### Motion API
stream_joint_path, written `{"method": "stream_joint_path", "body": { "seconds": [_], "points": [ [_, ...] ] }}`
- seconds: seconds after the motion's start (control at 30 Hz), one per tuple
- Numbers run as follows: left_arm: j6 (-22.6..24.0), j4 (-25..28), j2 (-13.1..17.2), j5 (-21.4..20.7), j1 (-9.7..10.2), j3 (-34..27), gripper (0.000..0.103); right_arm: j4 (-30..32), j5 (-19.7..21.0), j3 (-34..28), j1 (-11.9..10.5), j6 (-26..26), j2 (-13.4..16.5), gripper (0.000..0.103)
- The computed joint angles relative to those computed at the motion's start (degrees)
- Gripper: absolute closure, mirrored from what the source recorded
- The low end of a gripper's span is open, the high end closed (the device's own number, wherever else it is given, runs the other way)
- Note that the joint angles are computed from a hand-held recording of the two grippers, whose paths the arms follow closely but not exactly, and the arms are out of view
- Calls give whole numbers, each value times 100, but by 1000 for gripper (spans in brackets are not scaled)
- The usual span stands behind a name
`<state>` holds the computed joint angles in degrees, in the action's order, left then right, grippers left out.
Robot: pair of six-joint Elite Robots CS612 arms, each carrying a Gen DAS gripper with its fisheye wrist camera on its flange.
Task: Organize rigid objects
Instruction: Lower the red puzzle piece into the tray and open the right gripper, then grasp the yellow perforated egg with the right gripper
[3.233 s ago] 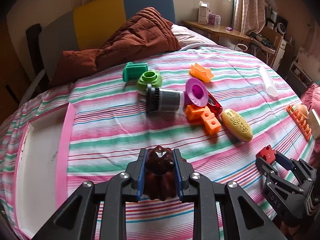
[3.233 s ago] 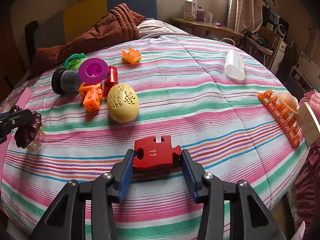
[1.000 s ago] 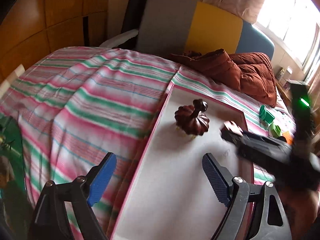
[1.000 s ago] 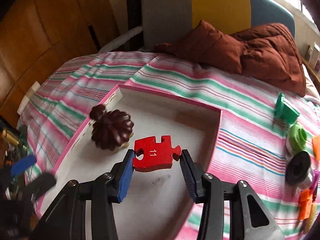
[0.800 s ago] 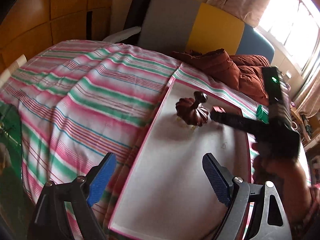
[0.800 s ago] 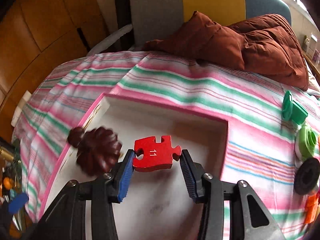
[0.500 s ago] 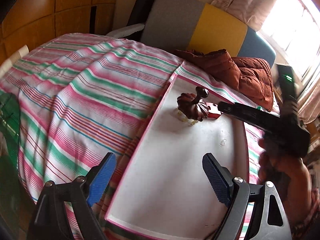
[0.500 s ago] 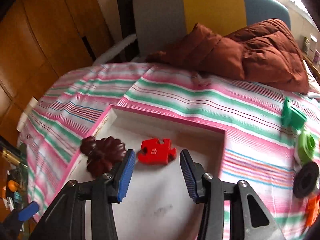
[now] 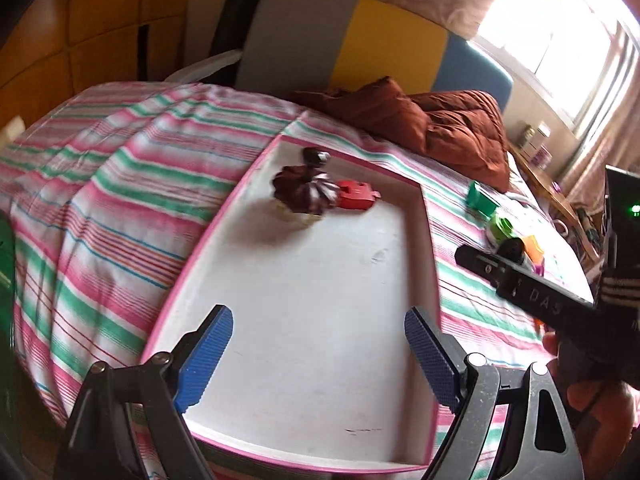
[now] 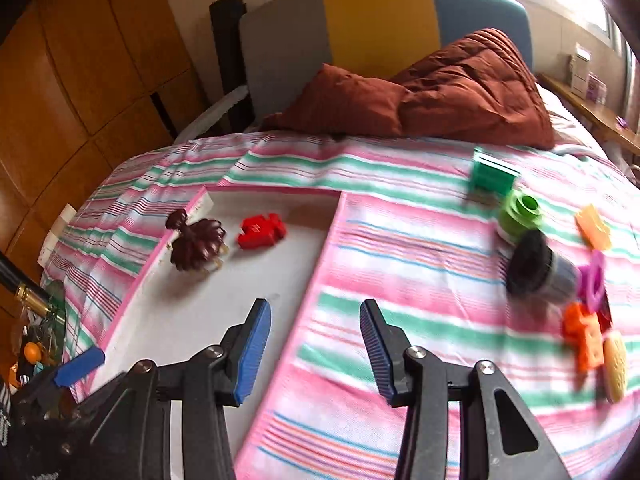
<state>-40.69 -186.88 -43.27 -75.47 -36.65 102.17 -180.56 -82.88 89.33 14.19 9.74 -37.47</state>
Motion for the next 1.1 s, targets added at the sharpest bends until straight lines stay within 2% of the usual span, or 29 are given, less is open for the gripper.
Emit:
{"method": "stream_joint_path", "body": {
  "seconds": [0.13, 0.33, 0.6, 0.73, 0.9, 1.1],
  "points": [
    [149, -97, -1, -207, -52, -26, 15, -219, -87, 392, -77, 41, -145, 56],
    [421, -71, 23, -406, -166, -116, 15, -597, -450, 973, -227, 113, -309, 56],
    [841, 202, 64, -655, -351, -311, 8, -1159, -835, 1709, -556, 509, -443, 56],
    [1010, 307, 88, -723, -422, -404, 8, -1775, -1137, 2007, -764, 780, -468, 56],
    [1103, 462, 125, -834, -480, -532, 8, -2049, -1462, 1999, -1035, 837, -480, 55],
    [1127, 652, 152, -917, -524, -634, 8, -1602, -1271, 1701, -1228, 518, -368, 55]
  ]
}}
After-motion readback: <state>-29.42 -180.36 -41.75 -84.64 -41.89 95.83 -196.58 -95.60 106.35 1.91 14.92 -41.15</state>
